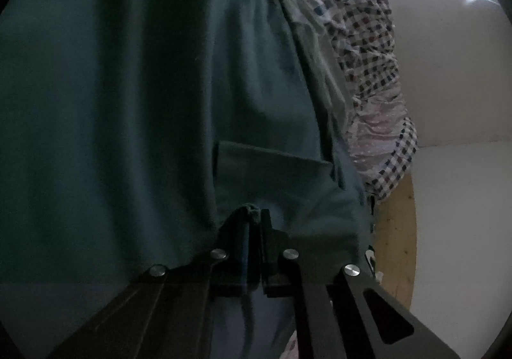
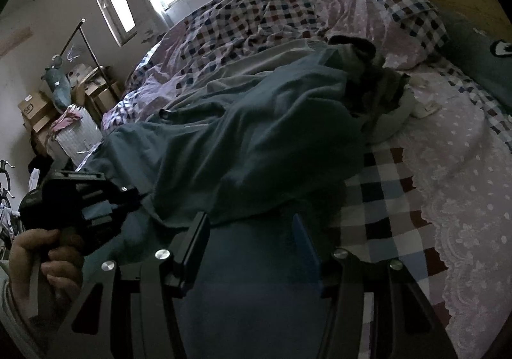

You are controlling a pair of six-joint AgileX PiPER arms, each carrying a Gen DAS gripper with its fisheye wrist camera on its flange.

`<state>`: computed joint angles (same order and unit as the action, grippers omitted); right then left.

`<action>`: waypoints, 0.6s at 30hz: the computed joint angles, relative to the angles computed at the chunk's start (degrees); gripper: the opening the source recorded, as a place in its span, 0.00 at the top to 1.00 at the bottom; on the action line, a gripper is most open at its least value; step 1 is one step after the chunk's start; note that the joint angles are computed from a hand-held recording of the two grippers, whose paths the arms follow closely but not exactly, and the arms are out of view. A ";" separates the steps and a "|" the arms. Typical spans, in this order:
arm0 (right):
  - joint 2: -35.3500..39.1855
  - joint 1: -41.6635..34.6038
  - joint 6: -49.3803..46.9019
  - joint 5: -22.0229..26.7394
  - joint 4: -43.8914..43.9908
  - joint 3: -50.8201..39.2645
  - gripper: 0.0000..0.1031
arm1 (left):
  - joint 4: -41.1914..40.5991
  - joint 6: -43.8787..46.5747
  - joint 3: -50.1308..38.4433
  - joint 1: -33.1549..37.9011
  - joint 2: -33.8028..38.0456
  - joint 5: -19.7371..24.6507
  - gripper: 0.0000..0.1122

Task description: Fold clothes

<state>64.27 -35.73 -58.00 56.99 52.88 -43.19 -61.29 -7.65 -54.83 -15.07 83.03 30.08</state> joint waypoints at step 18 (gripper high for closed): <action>8.75 -4.45 -11.77 -4.33 -1.27 -3.25 0.42 | 0.03 9.68 1.15 24.26 -13.56 -6.16 0.98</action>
<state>73.01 -40.18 -69.78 52.65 51.61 -46.45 -61.25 2.02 -53.68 9.19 69.47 23.92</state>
